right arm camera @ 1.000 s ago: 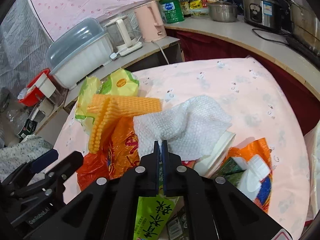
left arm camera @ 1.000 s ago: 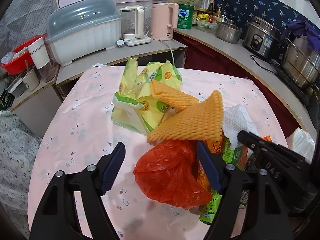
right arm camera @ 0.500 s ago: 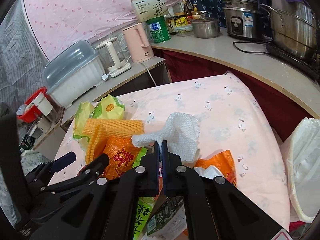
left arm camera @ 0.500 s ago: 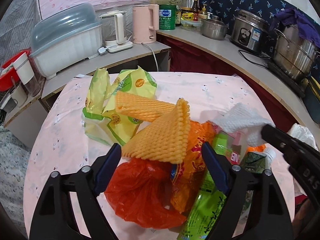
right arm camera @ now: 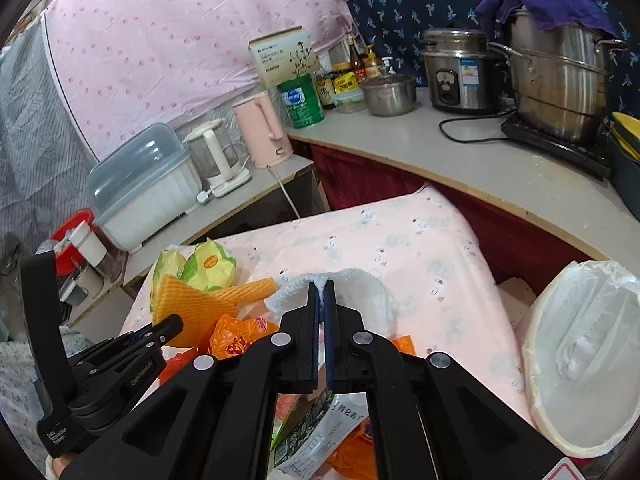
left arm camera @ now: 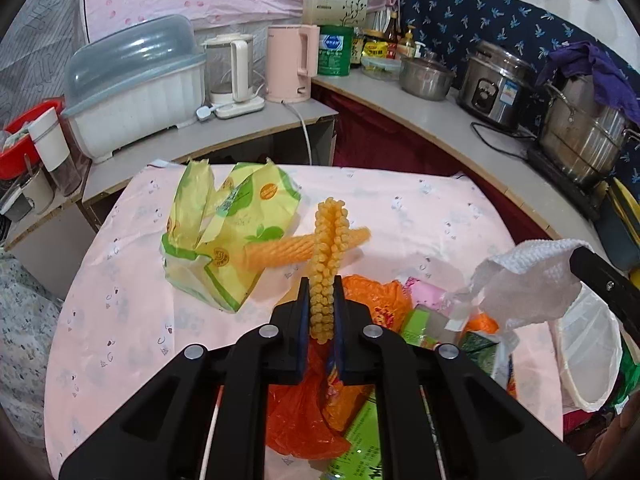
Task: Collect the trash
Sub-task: 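Grasp the white foam net with the right gripper while the left grasps the yellow foam net, then carry both foam nets over the bin and open both grippers to release them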
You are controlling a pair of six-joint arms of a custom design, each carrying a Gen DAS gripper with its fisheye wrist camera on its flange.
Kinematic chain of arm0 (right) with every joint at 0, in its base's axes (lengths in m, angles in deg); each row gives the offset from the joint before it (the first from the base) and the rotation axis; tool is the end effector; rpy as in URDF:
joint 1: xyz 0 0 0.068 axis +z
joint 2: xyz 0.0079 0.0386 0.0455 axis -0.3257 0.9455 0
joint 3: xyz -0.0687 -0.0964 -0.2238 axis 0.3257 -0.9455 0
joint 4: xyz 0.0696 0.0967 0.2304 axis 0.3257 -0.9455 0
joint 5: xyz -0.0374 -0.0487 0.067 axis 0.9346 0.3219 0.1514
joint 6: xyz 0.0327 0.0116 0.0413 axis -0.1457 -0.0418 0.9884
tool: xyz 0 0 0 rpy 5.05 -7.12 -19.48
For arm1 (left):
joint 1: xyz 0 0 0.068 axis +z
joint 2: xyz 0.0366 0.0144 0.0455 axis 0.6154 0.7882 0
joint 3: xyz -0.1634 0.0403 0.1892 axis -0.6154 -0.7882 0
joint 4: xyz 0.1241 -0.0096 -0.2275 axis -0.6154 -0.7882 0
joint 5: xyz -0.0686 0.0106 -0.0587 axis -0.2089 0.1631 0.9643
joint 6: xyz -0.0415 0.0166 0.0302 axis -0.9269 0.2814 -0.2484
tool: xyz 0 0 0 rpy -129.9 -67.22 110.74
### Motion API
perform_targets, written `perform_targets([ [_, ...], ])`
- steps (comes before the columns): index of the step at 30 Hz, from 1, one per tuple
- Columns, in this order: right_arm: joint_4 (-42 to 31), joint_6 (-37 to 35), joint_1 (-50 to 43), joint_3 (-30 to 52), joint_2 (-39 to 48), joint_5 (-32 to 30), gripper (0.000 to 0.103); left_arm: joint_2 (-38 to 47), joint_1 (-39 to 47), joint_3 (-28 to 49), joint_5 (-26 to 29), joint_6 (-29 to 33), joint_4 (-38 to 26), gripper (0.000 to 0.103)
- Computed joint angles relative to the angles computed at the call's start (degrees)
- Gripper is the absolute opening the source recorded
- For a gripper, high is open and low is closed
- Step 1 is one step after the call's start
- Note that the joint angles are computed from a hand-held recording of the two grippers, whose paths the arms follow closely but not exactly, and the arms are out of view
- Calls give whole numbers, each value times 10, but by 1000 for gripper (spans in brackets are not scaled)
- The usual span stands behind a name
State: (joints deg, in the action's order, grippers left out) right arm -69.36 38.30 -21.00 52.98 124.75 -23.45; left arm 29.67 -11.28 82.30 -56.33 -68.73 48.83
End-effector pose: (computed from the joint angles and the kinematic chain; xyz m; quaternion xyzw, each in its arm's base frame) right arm 0.2193 0.0069 0.2280 -0.0667 0.8966 0.1832 0.3976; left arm 0.1923 -0.1912 0.2065 -0.1286 0.9191 0.0056 0.3724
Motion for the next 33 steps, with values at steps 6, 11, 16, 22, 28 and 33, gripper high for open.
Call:
perform_targets([
  [6, -46, -32, -74, 16, -35, -48, 2, 10, -55, 62, -37, -28, -49, 9],
  [11, -89, -71, -156, 32, -53, -105, 2, 28, -97, 116, -55, -42, -79, 9],
  [16, -137, -129, -258, 55, -47, -172, 2, 60, -138, 180, -63, -48, -98, 9],
  [22, -196, -220, -385, 86, -9, -243, 2, 131, -177, 269, -66, -43, -112, 9],
  [28, -243, -309, -499, 132, 63, -291, 2, 228, -207, 383, -59, -27, -129, 9],
  [33, -260, -359, -569, 174, 135, -307, 2, 315, -222, 491, -44, 0, -141, 9],
])
